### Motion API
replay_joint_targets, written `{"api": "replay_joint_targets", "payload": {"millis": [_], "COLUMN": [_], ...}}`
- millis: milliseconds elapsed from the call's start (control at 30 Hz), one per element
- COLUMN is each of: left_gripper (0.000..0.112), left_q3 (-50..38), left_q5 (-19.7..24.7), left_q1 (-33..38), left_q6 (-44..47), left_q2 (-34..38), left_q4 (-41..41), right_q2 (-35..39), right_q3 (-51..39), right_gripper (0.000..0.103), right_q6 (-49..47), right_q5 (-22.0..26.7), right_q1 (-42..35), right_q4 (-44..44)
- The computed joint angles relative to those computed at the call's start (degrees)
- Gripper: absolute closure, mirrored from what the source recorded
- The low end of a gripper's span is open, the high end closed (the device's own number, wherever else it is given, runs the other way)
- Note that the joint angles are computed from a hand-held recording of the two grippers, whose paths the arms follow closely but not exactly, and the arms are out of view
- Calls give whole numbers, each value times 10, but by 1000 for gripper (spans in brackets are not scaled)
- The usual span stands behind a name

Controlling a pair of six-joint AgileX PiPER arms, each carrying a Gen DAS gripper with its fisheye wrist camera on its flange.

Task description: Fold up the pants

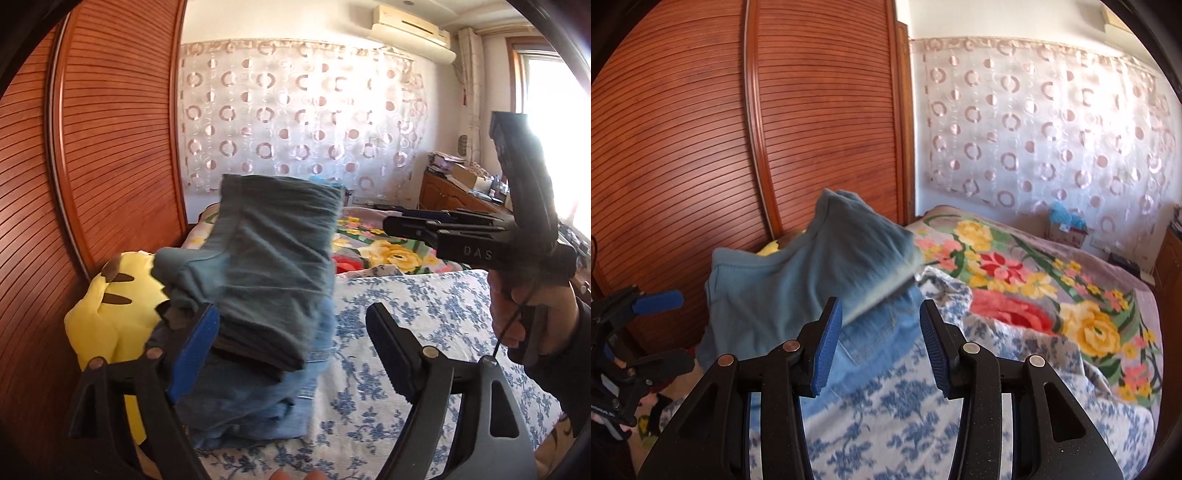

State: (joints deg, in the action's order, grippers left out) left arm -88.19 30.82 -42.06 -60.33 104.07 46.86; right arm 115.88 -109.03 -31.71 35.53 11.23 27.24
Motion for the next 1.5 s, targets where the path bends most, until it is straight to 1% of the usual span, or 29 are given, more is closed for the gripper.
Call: {"api": "replay_joint_targets", "payload": {"millis": [133,233,300,400,500,567,667,733,833,900,1000,1100,1200,1300,1367,1500], "left_gripper": [30,30,30,30,30,30,30,30,30,30,30,30,30,30,30,30], "left_q3": [-7,-15,-21,-26,-31,-38,-45,-57,-73,-81,-80,-67,-67,-81,-89,-105], "left_q5": [-1,0,1,10,4,9,17,35,56,66,79,75,92,107,115,141], "left_q1": [-20,-40,-49,-69,-82,-93,-110,-122,-137,-145,-161,-178,-199,-214,-223,-241], "left_q6": [-11,-25,-26,-54,-42,-42,-50,-50,-45,-41,-60,-79,-105,-100,-102,-101], "left_q2": [10,21,28,37,41,46,51,57,65,69,72,68,70,74,77,77], "left_q4": [9,20,16,46,36,36,40,36,29,21,28,40,62,56,59,69], "right_q2": [-65,-110,-131,-166,-198,-222,-258,-279,-318,-341,-367,-398,-427,-458,-472,-508], "right_q3": [111,187,222,281,332,366,420,449,497,526,558,597,624,650,658,678], "right_gripper": [59,59,59,59,58,56,50,46,40,39,37,37,37,37,37,37], "right_q6": [-33,-45,-61,-68,-87,-89,-124,-140,-131,-119,-96,-130,-149,-157,-137,-135], "right_q5": [-44,-74,-84,-108,-127,-139,-154,-161,-183,-196,-201,-205,-199,-192,-190,-175], "right_q1": [-22,-38,-50,-65,-79,-86,-100,-106,-109,-112,-121,-136,-151,-168,-172,-192], "right_q4": [35,43,59,65,81,86,120,135,124,115,99,131,153,157,137,136]}}
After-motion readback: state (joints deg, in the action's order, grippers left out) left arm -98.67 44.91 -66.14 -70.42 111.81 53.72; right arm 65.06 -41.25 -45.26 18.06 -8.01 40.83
